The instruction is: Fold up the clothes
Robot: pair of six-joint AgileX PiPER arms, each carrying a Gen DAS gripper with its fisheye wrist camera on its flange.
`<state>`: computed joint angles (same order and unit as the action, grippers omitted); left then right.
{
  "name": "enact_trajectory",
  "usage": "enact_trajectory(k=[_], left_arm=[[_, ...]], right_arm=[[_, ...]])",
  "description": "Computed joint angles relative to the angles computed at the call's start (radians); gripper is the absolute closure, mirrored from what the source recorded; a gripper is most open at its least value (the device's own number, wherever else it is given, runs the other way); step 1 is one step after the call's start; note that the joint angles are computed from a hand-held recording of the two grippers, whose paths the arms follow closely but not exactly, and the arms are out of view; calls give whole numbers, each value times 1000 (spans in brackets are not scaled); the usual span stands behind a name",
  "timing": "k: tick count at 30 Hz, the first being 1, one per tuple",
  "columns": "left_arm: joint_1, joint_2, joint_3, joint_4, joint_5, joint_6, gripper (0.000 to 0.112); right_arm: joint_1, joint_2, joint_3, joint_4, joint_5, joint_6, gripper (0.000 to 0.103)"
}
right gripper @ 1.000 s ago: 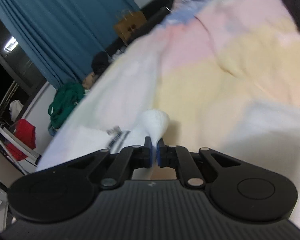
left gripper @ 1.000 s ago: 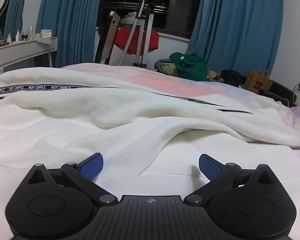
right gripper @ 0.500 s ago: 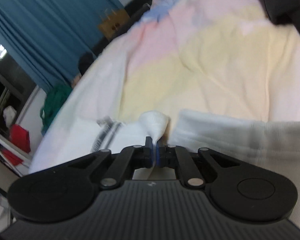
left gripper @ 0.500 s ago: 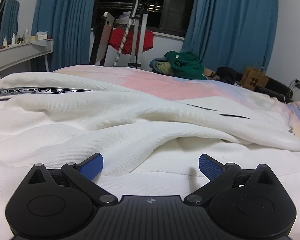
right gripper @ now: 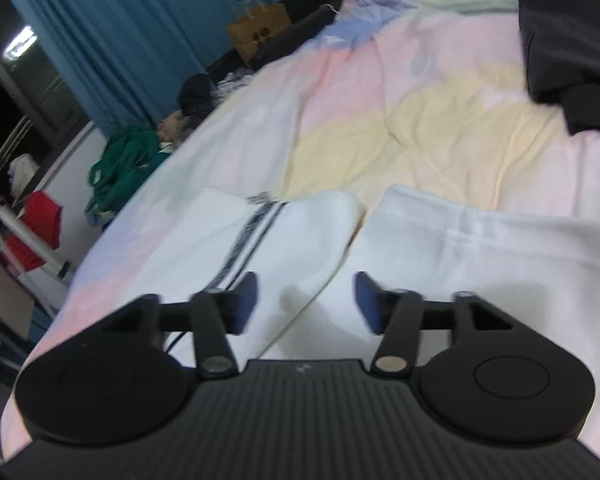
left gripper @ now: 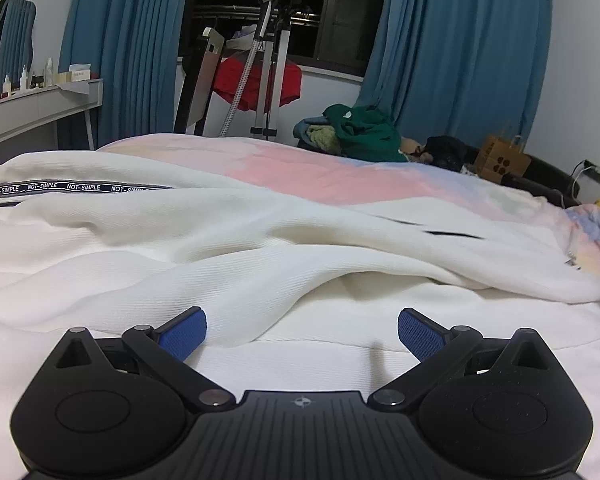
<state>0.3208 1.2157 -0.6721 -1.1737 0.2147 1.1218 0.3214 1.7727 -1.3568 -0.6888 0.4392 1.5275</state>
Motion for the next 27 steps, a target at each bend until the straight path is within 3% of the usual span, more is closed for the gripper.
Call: enact_trajectory(k=[3, 7, 13, 14, 17, 21, 27], left_arm=[[16, -46, 15, 28, 27, -27, 10], [-10, -94, 16, 164, 33, -105, 13], [-101, -15, -149, 471, 62, -309, 18], [-127, 29, -204, 497, 61, -315, 19], [-173, 199, -410, 483, 161, -248, 24], [-284, 462, -742, 777, 253, -434, 32], [-352, 852, -1279, 974, 538, -494, 55]], right_arm=[[73, -125, 78, 67, 13, 2, 41], [195, -258, 197, 1, -17, 145, 41], [310, -276, 240, -175, 14, 317, 41], [316, -263, 229, -201, 25, 326, 41], [321, -230, 216, -278, 23, 370, 41], [316, -165, 200, -328, -10, 365, 41], [279, -71, 160, -281, -76, 330, 41]])
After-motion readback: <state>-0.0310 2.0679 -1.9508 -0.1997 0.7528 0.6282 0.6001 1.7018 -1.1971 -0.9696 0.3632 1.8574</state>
